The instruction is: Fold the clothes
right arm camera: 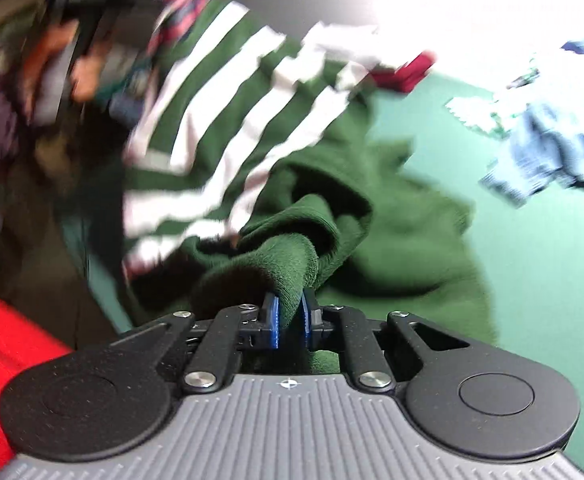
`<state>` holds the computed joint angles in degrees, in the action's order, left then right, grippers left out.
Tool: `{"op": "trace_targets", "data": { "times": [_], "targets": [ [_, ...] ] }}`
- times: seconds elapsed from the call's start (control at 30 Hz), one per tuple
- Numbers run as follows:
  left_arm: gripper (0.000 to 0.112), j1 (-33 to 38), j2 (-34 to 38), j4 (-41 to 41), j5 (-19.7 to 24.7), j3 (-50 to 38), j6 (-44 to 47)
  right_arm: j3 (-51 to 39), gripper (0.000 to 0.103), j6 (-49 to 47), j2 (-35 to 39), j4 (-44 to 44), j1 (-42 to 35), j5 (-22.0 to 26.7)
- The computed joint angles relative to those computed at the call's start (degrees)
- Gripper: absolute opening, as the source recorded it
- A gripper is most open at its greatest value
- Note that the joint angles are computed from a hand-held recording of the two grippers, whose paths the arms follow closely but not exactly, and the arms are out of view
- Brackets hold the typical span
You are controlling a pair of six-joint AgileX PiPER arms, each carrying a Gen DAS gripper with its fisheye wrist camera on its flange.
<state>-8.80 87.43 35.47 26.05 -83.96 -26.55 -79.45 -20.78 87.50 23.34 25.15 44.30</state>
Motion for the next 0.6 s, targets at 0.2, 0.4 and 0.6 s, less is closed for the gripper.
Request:
{"op": "trace_targets", "data": {
  "times": [0.2, 0.4, 0.6],
  "targets": [
    [0.020, 0.1, -5.7, -4.5, 0.2, 0.5, 7.6, -7.4, 0.011, 10.6, -2.8, -10.2, -7.0, 0.4],
    [0.023, -4.0, -12.4, -13.7, 3.6, 7.6, 18.7, -10.9, 0.010, 16.4, 1.2, -28.0, -8.9, -1.1],
    [0.025, -11.9, -9.4, -5.9, 5.5, 13.7, 13.6, -11.1, 0.030, 25.5, 10.4, -39.2, -9.0, -2.0]
  ]
}}
